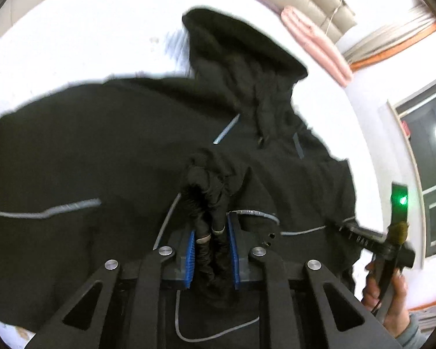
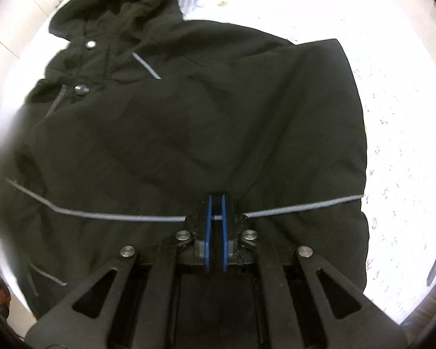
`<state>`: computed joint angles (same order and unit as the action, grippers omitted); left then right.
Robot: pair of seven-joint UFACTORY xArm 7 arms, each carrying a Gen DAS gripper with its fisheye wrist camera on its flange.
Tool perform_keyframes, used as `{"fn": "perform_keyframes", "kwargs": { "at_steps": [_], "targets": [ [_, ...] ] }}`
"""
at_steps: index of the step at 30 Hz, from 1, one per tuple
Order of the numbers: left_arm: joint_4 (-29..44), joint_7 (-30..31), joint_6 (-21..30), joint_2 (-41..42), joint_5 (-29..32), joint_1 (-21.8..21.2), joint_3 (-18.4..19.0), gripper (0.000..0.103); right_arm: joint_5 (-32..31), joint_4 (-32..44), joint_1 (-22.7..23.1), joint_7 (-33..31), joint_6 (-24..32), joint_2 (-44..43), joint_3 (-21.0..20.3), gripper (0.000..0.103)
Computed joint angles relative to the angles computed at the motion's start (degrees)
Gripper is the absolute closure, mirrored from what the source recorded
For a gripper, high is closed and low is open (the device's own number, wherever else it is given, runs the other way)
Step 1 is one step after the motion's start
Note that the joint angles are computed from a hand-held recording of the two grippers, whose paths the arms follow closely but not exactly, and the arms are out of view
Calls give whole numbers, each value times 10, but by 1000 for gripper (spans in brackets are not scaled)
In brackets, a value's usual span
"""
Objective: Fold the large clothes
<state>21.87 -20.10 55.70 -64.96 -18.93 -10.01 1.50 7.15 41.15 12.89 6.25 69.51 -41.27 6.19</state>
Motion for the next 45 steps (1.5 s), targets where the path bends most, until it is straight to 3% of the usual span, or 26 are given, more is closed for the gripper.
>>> {"fn": "perform_keyframes", "kwargs": {
  "at_steps": [3,7,10,15,18,22,24,26,28,33,36,39,45],
  "targets": [
    [19,-7,4,-23,25,30,5,84,16,15,14,-3,5,-16,1,89],
    [9,8,36,-44,46,66,48,83,26,19,25,-8,-4,-20,9,64],
    [-15,27,64,-27,46,79,65,82,21,2,29,-10,-17,10,20,64],
    [-47,40,81,-48,57,96,35,74,-14,-8,35,1,-43,58,45,63],
    [-23,32,112,-53,83,105,6,64,-10,4,41,6,-38,71,35,63],
    [34,26,157,-85,129,108,-24,60,-5,24,50,-6,-25,38,26,64],
    [55,25,145,-77,124,90,-37,53,3,34,57,-9,-36,37,31,63],
    [63,30,122,-60,107,65,-37,52,19,40,67,-6,-36,43,36,63],
    [50,29,90,-32,74,32,-43,52,29,35,78,-5,-36,44,43,64],
    [-3,2,50,41,66,10,-70,52,10,18,83,13,-27,79,62,64],
    [-22,-11,24,44,78,3,-73,52,0,16,86,20,-42,98,66,63],
    [-16,-16,29,46,85,-5,-64,52,-5,21,92,27,-39,104,65,63],
    [-5,-23,109,-79,77,13,-17,52,3,27,100,23,-10,92,56,63]
  ]
}}
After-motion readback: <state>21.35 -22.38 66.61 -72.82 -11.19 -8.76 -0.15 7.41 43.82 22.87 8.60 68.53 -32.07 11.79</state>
